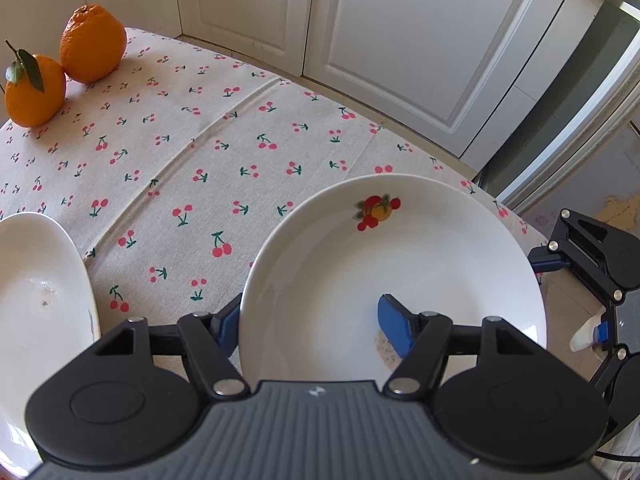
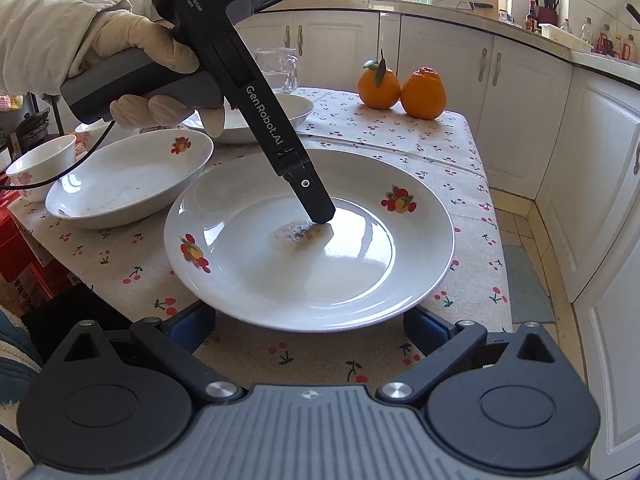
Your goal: Organize plates and bowls
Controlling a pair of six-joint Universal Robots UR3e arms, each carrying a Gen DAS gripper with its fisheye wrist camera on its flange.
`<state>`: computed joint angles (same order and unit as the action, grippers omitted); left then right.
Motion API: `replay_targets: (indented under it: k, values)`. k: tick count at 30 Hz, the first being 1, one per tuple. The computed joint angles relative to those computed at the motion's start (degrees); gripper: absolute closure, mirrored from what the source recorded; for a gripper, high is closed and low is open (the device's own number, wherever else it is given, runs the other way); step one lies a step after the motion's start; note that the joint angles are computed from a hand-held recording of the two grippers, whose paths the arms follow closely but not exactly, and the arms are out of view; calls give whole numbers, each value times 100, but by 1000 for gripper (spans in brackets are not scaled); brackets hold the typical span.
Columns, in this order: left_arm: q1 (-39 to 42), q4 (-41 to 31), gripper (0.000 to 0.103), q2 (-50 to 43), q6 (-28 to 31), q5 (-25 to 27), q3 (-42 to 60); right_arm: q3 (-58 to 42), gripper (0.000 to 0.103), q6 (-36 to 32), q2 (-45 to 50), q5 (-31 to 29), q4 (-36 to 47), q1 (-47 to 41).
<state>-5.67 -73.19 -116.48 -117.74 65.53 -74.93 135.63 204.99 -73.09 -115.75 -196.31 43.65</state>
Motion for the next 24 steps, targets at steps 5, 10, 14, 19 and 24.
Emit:
replay_targets:
  k: [5, 10, 14, 19, 24]
  values:
    - [14, -87, 38, -45, 12, -5, 103, -26, 5, -8, -51, 38, 98, -13]
    - [22, -140, 40, -81, 24, -39, 168, -34, 5, -30, -166, 150, 246, -88]
    - [40, -187, 40, -159, -27, -111, 312, 31, 5, -172, -268, 307, 214, -243]
    - [-2, -280, 40, -367, -82, -144, 694, 64, 5, -501, -355, 462, 190, -490]
    - [-80, -268, 40, -685, -228, -175, 1081, 140, 5, -800, -369, 676, 65, -804]
